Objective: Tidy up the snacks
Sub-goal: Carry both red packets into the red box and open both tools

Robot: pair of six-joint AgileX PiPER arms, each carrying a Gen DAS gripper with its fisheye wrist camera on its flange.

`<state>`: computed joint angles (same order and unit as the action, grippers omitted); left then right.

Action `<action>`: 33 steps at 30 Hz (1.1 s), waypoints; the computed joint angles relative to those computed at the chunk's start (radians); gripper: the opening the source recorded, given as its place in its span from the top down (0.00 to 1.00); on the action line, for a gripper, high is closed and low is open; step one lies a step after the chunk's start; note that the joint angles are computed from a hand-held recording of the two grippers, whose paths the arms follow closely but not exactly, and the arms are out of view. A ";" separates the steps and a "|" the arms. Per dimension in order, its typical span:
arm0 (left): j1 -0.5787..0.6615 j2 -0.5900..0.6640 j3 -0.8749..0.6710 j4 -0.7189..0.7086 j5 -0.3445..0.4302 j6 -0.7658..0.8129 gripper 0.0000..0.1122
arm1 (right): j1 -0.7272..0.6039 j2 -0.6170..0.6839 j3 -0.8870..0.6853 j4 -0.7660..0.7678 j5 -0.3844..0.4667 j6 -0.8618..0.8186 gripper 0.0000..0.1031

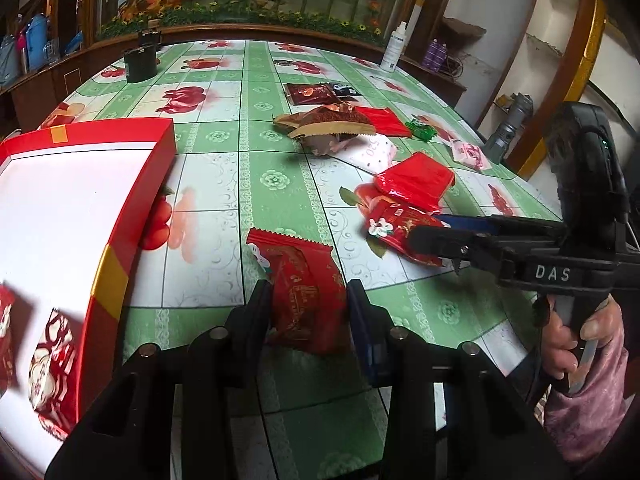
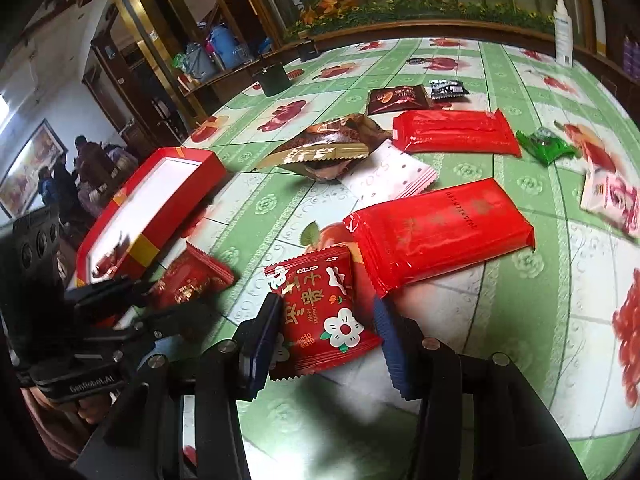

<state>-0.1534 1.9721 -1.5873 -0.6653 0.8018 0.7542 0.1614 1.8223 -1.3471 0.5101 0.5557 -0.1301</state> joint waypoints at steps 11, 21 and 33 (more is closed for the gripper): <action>0.059 -0.089 0.058 -0.124 0.021 0.091 0.68 | -0.051 0.004 0.018 0.330 0.036 -0.176 0.53; 0.114 -0.108 0.045 -0.184 0.045 0.109 0.68 | -0.049 -0.008 0.010 0.444 0.036 -0.229 0.53; 0.228 -0.131 0.045 -0.255 0.051 0.159 0.68 | -0.049 -0.005 -0.004 0.528 0.049 -0.250 0.53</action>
